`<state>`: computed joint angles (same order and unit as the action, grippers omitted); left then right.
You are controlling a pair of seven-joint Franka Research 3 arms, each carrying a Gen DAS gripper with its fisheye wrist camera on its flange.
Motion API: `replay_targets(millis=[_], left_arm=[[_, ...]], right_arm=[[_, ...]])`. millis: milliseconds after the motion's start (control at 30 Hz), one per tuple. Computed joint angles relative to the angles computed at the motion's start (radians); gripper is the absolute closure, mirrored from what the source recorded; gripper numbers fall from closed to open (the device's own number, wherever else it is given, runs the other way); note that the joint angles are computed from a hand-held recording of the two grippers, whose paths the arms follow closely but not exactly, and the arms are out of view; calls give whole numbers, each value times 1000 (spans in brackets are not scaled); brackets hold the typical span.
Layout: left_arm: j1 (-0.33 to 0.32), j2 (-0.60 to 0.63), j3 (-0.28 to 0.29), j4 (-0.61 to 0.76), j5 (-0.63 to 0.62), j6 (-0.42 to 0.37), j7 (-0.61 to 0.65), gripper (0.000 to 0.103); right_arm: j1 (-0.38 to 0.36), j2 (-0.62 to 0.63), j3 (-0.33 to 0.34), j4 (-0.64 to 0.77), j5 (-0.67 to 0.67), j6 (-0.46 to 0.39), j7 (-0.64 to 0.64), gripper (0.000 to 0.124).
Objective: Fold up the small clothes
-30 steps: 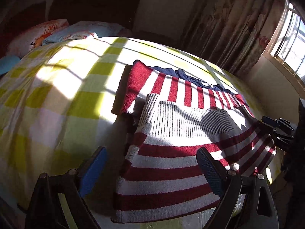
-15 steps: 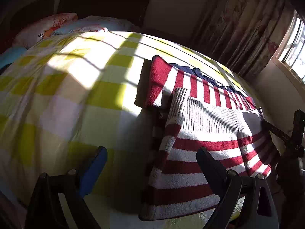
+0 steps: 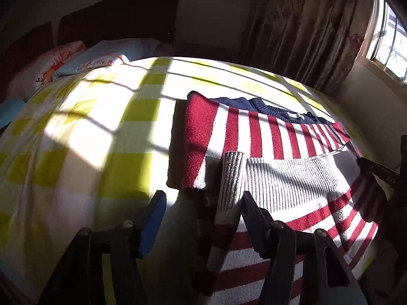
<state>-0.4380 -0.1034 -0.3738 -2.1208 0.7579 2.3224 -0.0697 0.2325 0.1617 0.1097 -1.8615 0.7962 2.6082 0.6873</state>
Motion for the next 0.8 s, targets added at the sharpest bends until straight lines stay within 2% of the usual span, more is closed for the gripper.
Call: replay_targets(millis=[33, 100, 133, 200, 300, 367, 433, 533, 600, 700, 800], left_arm=[[-11, 0, 15, -3, -3, 38, 30, 0], [-10, 5, -18, 31, 47, -21, 34, 0], [-15, -6, -22, 33, 75, -15, 26, 0], [-10, -58, -19, 1, 116, 62, -38, 0], [18, -115, -24, -6, 164, 114, -66, 0], [38, -106, -29, 51, 175, 66, 2, 0], [60, -66, -18, 125, 182, 39, 90, 0], [91, 22, 33, 204, 140, 82, 194, 0], [108, 91, 66, 233, 100, 127, 204, 0], [107, 203, 99, 271, 46, 147, 217, 0], [92, 253, 122, 258, -3, 180, 220, 0]], right_arm=[[3, -8, 3, -12, 4, 20, -12, 118], [1, -41, 17, -48, 77, 66, -97, 118], [0, -59, 19, -62, 118, 70, -128, 118], [-2, -106, 13, -92, 220, 52, -193, 119], [3, -187, -20, -125, 374, -16, -273, 119], [20, -217, -36, -120, 423, 5, -309, 119], [31, -203, -48, -66, 441, 19, -290, 119], [39, -103, -43, 65, 337, 66, -160, 119], [46, -3, -43, 156, 164, 93, 15, 119], [59, 150, -69, 277, -78, 42, 268, 119], [50, 230, -72, 321, -183, -21, 378, 119]])
